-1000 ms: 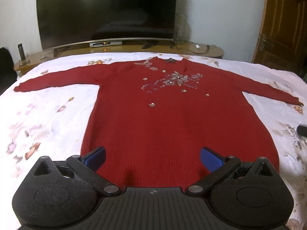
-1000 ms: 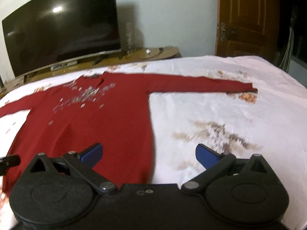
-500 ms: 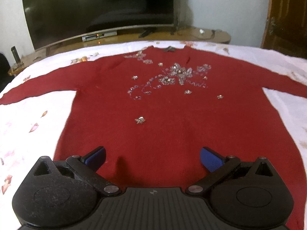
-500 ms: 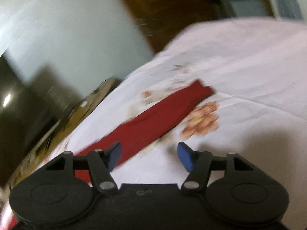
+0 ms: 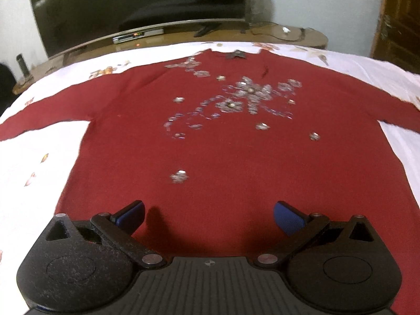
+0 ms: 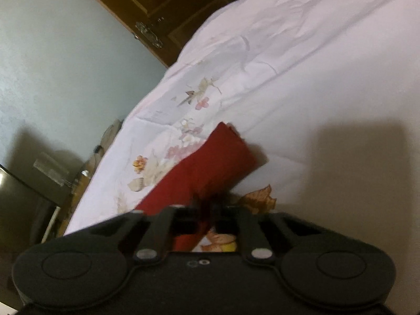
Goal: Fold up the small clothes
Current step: 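Grasp the sweater sleeve with the right tool and fold it across the body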
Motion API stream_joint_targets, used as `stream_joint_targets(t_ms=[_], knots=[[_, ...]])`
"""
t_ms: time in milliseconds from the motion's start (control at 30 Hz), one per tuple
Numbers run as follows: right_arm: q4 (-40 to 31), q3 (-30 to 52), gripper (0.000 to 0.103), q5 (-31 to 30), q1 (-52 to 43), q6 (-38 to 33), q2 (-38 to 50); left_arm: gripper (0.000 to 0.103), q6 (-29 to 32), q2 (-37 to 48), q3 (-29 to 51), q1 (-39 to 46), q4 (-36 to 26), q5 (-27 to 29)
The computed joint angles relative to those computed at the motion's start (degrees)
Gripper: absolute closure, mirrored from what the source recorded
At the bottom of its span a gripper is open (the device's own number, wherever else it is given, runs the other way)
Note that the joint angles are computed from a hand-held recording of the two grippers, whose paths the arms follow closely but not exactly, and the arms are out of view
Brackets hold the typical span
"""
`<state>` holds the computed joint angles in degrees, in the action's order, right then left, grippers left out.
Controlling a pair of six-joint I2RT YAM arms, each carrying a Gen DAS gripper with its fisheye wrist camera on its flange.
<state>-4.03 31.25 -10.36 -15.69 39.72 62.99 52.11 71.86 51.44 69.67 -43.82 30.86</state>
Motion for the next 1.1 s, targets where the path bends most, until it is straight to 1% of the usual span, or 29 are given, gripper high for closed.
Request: stream_joint_targets(t_ms=[67,100,200,267,333,400,467,533,633,733,800,900,967,1033,1067,1100], knots=[[-2.0,1.8,0.097,4.1,2.7,-1.7,-0.1,0.0,-0.6,1.8,1.1,1.5,1.4,1.2],[-3.3,2.1,0.097,6.9,5.1,-2.9,-1.7,0.0,-0.9,3.1,1.6,2.4,2.4,1.5],[-4.2,4.9,0.097,13.2,12.5,-5.0,-3.0,0.0,0.0,8.6,4.9,3.8,2.7,1.2],[-6.6,8.1,0.097,19.9,20.6,-6.7,-3.4,0.0,1.2,12.6,8.3,5.5,1.3,3.5],[-7.8,11.3,0.097,26.1,29.3,-7.1,-3.0,0.0,2.4,16.8,12.6,7.9,-1.3,8.0],[-9.1,15.3,0.097,31.3,38.4,-6.6,-0.6,0.0,2.9,20.1,16.5,9.8,-2.9,11.3],[-9.2,19.5,0.097,36.2,47.9,-5.8,3.5,0.0,3.3,23.2,20.2,10.9,-3.8,12.8],[-8.3,24.4,0.097,39.7,56.7,-5.4,9.2,0.0,4.1,26.1,23.4,12.2,-4.0,13.7],[-7.4,33.1,0.097,41.7,65.6,-5.0,20.0,0.0,4.3,30.2,28.3,13.7,-4.1,13.2],[-8.9,43.7,0.097,41.4,71.8,-5.2,31.8,0.0,4.7,35.0,35.1,14.6,-7.7,11.2],[-10.8,50.6,0.097,40.2,74.8,-4.9,39.1,0.0,5.9,38.1,39.5,15.8,-10.7,11.4],[-14.5,61.0,0.097,38.6,78.4,-5.7,49.3,0.0,5.4,41.1,43.7,16.7,-12.3,11.7],[-17.5,66.5,0.096,37.4,79.9,-5.8,54.2,0.0,4.2,43.0,46.6,16.9,-13.6,12.3],[-18.4,68.8,0.086,33.7,80.5,-7.8,57.1,0.0,2.7,44.1,48.2,16.2,-13.8,12.5],[-20.6,71.4,0.069,32.1,81.1,-9.4,59.2,0.0,2.4,44.6,49.1,15.7,-14.6,13.0],[-21.9,72.8,0.064,33.0,81.8,-11.5,60.3,0.0,2.4,45.4,50.4,14.9,-16.3,13.9]])
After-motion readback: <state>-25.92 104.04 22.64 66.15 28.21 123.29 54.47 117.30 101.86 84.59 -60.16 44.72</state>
